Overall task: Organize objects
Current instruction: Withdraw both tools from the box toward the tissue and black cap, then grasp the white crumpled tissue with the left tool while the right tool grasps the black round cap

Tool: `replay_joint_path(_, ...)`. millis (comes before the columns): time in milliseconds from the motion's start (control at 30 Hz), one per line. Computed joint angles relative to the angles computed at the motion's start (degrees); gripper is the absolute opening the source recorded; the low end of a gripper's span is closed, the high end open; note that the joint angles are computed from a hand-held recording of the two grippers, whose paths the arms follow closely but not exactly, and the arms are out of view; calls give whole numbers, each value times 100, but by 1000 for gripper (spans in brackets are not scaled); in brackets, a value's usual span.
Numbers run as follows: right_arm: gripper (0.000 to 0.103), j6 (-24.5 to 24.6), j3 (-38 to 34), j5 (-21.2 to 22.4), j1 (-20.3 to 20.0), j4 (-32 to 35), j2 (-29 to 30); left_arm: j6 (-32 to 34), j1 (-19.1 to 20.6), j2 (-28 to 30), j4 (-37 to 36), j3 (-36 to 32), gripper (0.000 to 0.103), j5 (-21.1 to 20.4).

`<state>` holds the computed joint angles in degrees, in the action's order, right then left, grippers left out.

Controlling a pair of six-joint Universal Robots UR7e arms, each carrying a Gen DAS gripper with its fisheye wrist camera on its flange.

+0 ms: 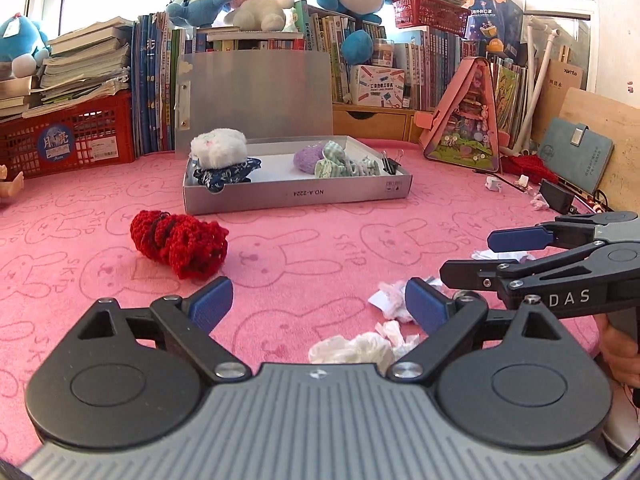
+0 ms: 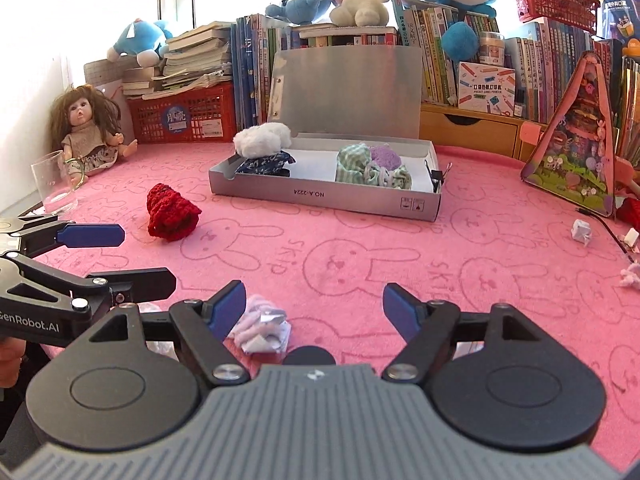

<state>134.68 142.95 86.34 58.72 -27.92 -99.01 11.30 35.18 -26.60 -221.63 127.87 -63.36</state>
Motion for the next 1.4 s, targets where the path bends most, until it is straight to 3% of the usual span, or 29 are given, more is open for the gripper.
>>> replay_joint_path(200,82,70,610,94,-78,-1101,-49,-304,-196,267,-351,213,95,280)
replay_joint_path(367,81,134,745,269,-90,-1503,129,-202,-297,448,-461,178,95,384)
replay_joint_path(633,78,212,728,410,-105,-1635,311,-421,-233,460,-195,109,94,308)
replay_joint_path(833,75,202,667,515,-16,-1699,463,-434,-224,502,-209,72,83,364)
replay_joint_path(1067,61,167,555,694,148,-1766,744,-321,-257,553,-244,83,67,355)
replay_joint_path(1267,54,125,517,670,192,-1695,755,-405,-209,504,-282,88,64,288)
replay_joint_path(1400,48,155,530,780,229,-1788,754,-363,-203,491,-319,31,64,480)
